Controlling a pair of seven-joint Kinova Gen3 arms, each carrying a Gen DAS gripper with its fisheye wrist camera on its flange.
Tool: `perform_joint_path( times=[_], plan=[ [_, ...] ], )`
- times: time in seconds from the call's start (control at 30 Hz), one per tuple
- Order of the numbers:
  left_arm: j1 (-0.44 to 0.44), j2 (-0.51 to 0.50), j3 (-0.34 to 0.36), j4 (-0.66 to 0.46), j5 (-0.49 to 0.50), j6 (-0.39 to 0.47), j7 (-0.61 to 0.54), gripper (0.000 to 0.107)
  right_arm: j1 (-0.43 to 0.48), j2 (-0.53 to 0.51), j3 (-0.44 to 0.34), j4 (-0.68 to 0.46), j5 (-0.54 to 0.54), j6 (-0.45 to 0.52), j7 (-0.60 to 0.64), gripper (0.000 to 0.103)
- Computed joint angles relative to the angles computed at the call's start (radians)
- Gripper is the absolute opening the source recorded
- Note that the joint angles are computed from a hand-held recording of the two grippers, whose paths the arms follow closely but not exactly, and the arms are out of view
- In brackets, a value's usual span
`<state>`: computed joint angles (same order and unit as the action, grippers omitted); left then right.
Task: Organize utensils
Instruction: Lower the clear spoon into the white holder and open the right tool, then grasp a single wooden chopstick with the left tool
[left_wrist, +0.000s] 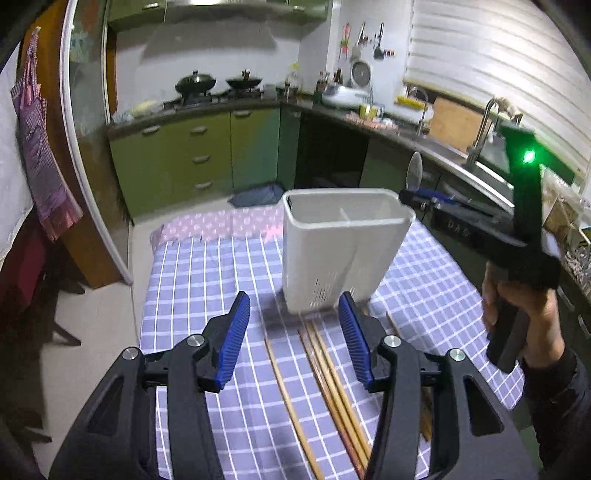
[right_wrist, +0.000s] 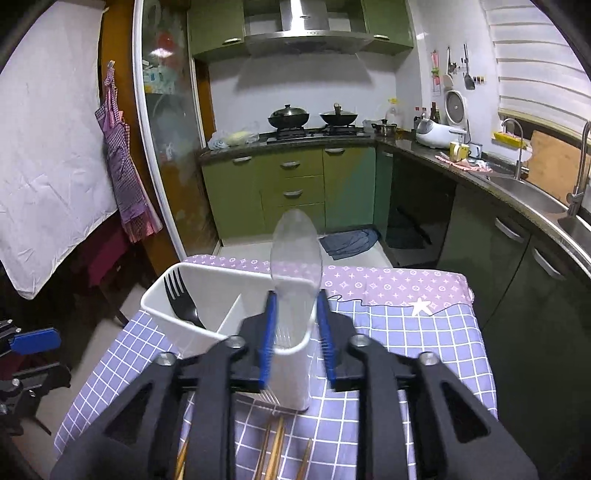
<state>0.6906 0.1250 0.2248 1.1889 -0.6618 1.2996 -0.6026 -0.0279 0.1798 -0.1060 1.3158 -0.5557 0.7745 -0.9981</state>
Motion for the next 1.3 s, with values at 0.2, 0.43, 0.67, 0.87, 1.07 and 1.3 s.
perform_joint_path(
  times=[0.2,0.43,0.67,0.87,1.07,1.3],
  plan=[
    [-0.013,0.025,-0.004,-0.035,0.088,0.059,-0.057,0.056,0.02,-0.043,0.01,0.029,-0.034,0.018,0.026,0.035],
    [-0.05,0.074,-0.029,-0.074,0.251,0.134,-0.105,0.056,0.034,-0.076,0.106,0.01,-0.084,0.214,0.075,0.041],
    [-0.144,0.162,-0.063,-0.096,0.488,0.185,-0.142,0.055,0.116,0.01,0.055,-0.084,0.053,0.471,0.024,0.04],
    [-0.171,0.244,-0.089,-0.171,0.569,0.249,-0.125,0.038,0.114,0.03,0.079,-0.063,0.077,0.504,0.045,0.04],
    [-0.156,0.32,-0.115,-0.26,0.563,0.339,-0.101,0.03,0.121,0.055,0.07,-0.082,0.071,0.538,0.044,0.04],
    [-0.134,0.387,-0.132,-0.356,0.557,0.405,-0.094,0.017,0.115,0.056,0.066,-0.078,0.09,0.543,0.045,0.04]
  ],
)
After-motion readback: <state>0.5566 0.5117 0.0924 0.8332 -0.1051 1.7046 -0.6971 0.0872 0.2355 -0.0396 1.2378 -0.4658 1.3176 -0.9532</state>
